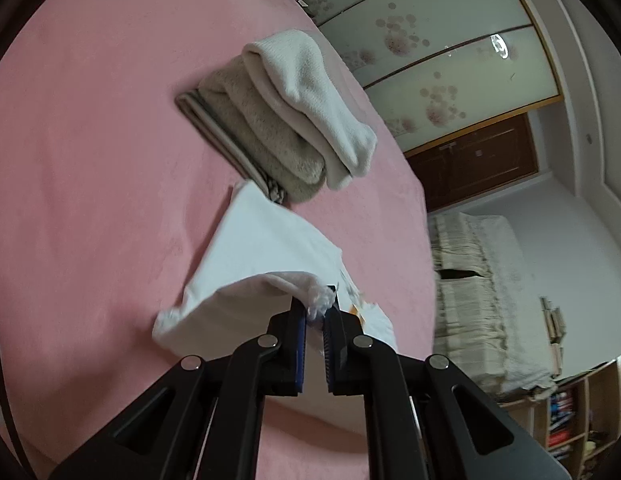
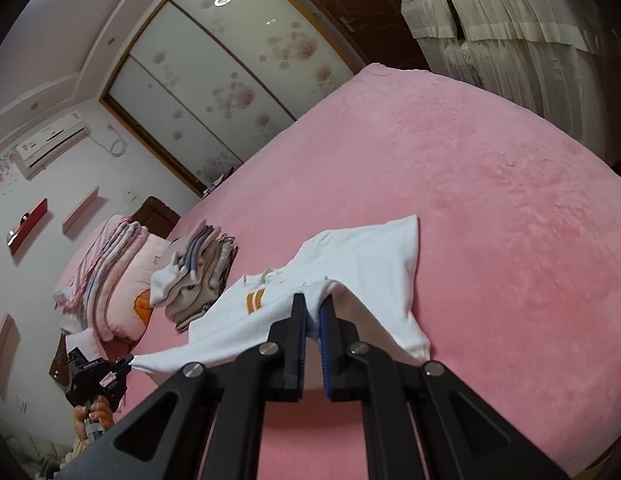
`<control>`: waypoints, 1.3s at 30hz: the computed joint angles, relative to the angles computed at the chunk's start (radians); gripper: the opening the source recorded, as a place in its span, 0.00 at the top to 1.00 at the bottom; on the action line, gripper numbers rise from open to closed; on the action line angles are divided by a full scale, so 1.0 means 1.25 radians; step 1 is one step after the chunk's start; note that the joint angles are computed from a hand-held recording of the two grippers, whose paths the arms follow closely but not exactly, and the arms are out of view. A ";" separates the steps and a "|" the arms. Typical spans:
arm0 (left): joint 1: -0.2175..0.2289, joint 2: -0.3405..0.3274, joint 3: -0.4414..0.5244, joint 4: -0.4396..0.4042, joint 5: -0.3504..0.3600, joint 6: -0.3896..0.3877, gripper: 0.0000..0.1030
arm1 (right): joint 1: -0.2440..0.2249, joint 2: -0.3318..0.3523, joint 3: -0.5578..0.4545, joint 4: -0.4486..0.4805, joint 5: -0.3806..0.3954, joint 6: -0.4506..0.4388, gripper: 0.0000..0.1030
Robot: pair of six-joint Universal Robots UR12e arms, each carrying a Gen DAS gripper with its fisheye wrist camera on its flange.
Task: Fold small clothes
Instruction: 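Lift the hem with both tools and fold it over onto the collar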
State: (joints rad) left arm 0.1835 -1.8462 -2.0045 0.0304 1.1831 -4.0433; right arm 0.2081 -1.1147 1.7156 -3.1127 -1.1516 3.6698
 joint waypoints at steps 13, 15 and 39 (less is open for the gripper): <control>-0.018 -0.147 0.197 -0.165 0.071 0.051 0.95 | 0.013 0.144 -0.207 0.166 -0.076 0.032 0.95; -0.020 -0.165 0.215 -0.175 0.078 0.046 0.95 | 0.014 0.162 -0.232 0.188 -0.081 0.034 0.95; -0.010 -0.272 0.280 -0.110 0.023 0.063 0.52 | 0.023 0.233 -0.332 0.292 -0.148 0.024 0.66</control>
State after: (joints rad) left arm 0.1707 -2.1862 -1.6543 -0.1076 1.2121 -3.9651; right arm 0.2372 -0.8239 1.3011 -2.7481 -1.3372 3.6994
